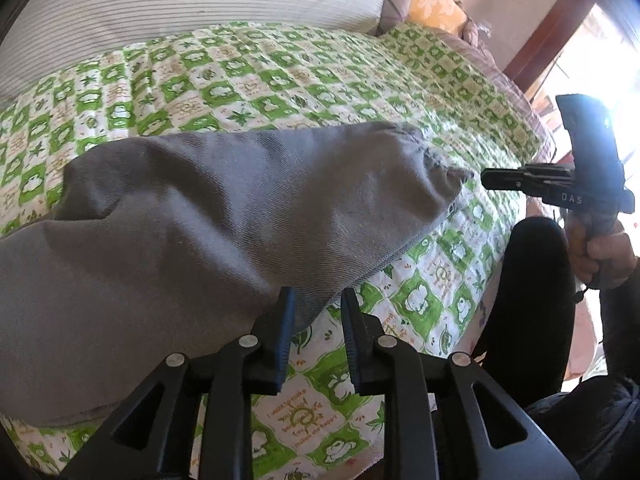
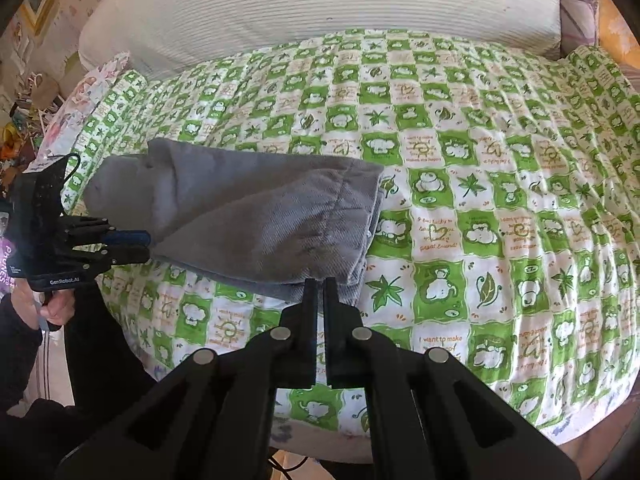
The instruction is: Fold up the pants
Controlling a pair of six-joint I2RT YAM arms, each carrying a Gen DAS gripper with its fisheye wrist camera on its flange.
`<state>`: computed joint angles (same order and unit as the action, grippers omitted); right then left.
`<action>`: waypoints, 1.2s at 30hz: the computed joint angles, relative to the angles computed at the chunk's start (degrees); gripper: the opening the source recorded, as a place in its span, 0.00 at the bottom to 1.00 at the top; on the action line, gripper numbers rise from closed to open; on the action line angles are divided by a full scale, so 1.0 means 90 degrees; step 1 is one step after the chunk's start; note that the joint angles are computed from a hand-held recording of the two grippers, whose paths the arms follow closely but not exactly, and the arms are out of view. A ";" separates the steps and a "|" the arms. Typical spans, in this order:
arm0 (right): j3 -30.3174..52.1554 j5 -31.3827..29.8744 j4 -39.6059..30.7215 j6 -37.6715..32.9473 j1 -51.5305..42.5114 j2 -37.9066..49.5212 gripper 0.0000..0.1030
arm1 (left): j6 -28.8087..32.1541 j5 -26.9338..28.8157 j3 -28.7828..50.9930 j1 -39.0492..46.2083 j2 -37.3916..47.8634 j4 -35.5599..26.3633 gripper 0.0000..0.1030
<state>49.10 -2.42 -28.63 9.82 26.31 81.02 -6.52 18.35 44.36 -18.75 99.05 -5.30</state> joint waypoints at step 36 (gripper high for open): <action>0.5488 -0.1034 -0.0229 -0.0122 0.2342 0.4872 0.70 | -0.0785 0.0359 -0.2294 0.4284 -0.2578 0.0194 0.30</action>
